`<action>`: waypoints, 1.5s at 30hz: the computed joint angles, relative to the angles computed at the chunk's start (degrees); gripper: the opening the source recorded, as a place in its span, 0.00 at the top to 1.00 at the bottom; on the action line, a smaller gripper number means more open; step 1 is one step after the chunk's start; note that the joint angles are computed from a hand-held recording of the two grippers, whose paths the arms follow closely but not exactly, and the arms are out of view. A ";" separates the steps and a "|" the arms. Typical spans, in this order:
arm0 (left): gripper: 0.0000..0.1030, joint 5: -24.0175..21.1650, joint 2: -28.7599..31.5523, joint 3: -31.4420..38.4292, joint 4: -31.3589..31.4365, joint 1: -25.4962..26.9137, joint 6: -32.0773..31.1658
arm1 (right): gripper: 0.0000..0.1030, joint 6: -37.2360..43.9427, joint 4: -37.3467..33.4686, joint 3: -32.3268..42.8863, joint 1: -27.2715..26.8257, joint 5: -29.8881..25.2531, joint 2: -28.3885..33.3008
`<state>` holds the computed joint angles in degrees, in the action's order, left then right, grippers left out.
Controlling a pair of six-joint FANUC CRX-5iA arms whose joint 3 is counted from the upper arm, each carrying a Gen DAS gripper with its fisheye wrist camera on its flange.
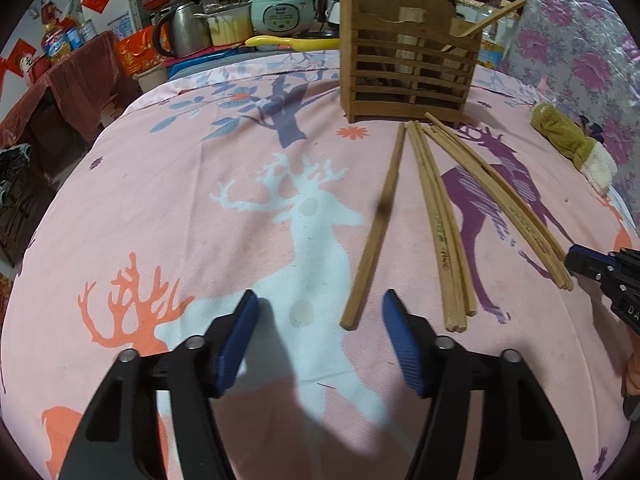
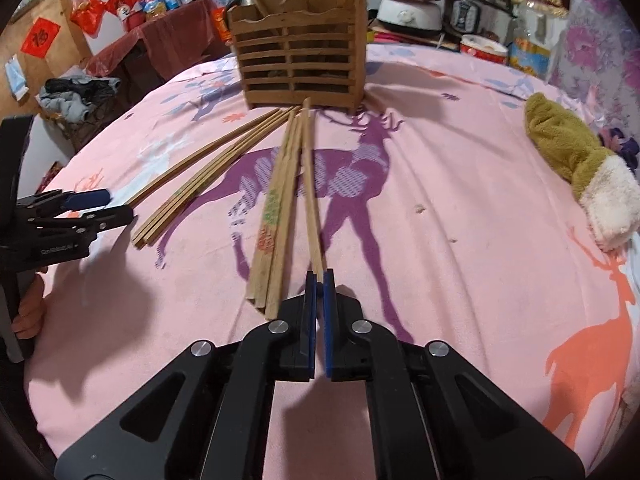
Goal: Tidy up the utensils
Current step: 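Close the right tool on a chopstick while the left tool grasps another, then lower both chopsticks into the wooden holder and open both tools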
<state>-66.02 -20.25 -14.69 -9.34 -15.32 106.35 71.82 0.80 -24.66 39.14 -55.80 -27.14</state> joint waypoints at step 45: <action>0.94 -1.32 2.79 21.24 -8.98 -12.74 2.55 | 0.94 -14.04 17.93 -0.78 4.34 10.77 -12.50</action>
<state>-67.34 -17.46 6.55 -18.33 -28.06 108.90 57.78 18.73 -25.44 43.48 -45.03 -39.64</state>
